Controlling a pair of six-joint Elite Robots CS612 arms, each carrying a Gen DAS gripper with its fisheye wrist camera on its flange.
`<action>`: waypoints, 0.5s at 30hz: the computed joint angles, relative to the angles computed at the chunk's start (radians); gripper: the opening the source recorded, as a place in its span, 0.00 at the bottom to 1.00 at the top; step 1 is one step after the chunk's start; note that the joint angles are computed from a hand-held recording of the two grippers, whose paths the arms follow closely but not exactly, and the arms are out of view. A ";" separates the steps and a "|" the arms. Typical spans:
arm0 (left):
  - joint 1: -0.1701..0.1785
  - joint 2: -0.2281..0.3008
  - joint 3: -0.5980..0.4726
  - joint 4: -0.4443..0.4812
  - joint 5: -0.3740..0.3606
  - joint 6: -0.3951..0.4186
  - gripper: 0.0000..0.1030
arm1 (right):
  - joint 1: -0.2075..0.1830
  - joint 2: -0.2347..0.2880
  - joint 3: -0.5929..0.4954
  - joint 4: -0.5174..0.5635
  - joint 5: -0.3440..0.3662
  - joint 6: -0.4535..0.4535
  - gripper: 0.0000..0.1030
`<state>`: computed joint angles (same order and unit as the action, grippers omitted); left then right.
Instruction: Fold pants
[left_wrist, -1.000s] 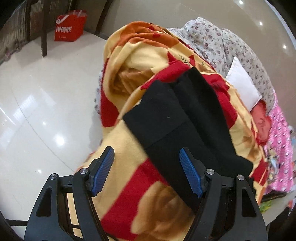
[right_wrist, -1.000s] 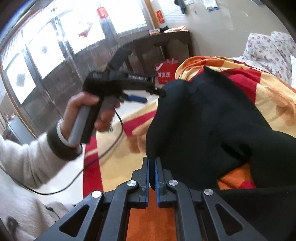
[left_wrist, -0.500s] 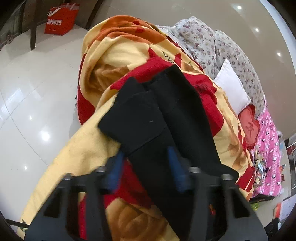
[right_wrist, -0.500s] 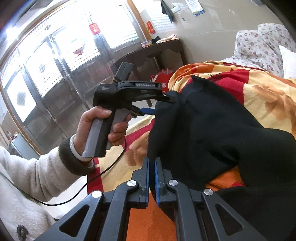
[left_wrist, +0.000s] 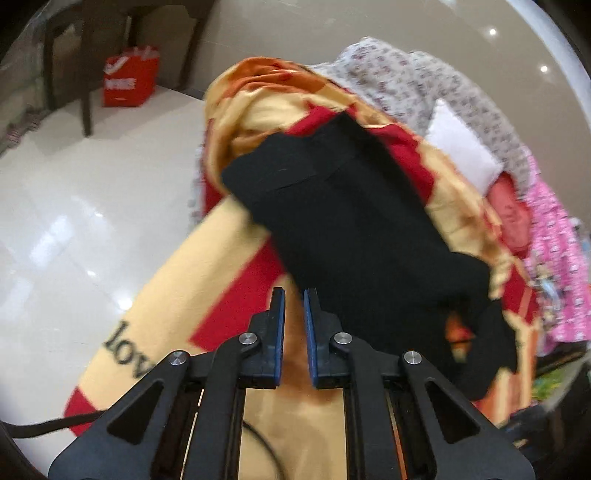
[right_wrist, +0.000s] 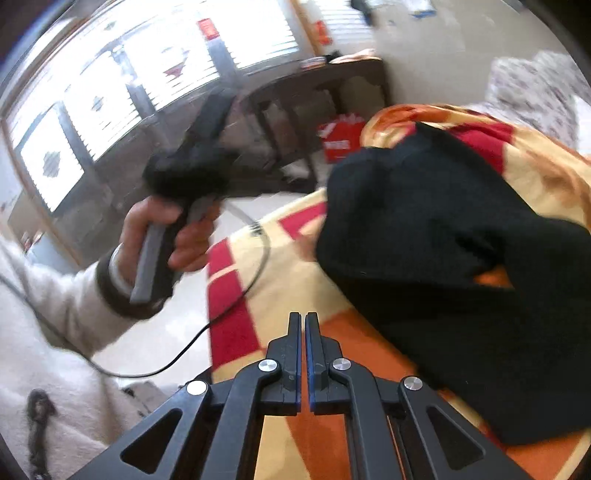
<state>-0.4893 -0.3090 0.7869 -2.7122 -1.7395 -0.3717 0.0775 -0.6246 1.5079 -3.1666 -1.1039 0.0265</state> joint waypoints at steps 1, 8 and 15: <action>0.003 0.005 -0.007 0.002 -0.003 -0.016 0.09 | -0.001 0.001 0.009 -0.047 -0.034 0.050 0.02; 0.013 0.056 -0.118 0.051 -0.015 -0.072 0.48 | -0.001 -0.013 0.015 -0.174 -0.168 0.215 0.53; 0.028 0.167 -0.336 0.174 -0.040 -0.209 0.63 | 0.055 0.010 -0.059 -0.057 -0.272 -0.004 0.60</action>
<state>-0.4612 -0.1420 0.4505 -2.5378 -1.7794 -0.5810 0.1330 -0.6145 1.4493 -3.2239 -1.3759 0.0224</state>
